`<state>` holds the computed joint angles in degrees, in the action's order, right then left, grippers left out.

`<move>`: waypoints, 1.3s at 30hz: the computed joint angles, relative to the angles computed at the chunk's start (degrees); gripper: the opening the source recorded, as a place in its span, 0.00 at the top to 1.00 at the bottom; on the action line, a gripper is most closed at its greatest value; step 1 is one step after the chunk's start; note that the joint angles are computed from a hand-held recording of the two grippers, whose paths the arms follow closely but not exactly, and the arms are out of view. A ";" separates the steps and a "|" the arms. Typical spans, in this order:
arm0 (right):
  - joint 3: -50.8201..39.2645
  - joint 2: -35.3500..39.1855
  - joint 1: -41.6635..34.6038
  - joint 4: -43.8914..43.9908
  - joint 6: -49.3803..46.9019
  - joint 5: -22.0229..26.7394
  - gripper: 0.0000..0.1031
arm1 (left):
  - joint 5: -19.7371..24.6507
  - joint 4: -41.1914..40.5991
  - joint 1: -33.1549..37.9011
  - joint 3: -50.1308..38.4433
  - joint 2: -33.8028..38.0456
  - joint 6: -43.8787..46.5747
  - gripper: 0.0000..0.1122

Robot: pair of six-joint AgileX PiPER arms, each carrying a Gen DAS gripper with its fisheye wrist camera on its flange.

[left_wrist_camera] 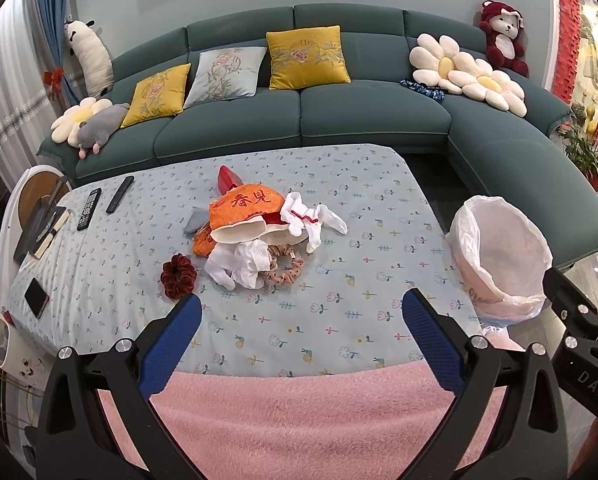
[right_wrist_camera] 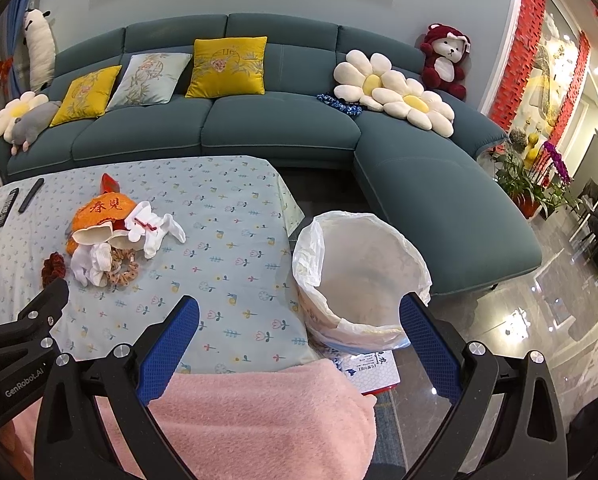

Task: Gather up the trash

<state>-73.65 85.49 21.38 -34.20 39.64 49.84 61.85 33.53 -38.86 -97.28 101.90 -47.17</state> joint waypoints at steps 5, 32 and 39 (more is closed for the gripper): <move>-0.27 -0.48 -0.51 0.50 -0.68 0.23 0.07 | 0.14 0.02 -0.12 -0.33 0.16 -0.01 0.15; -0.54 -0.43 -0.05 0.20 -0.09 0.28 0.07 | -0.17 -1.08 0.18 0.64 -0.35 0.44 0.15; -0.47 -0.52 0.00 0.24 0.03 0.33 0.07 | -0.36 -1.07 0.31 1.22 -0.68 0.39 0.15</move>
<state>-74.11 84.97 21.38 -33.96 39.67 50.17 61.48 32.46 -38.56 -96.06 101.22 -46.78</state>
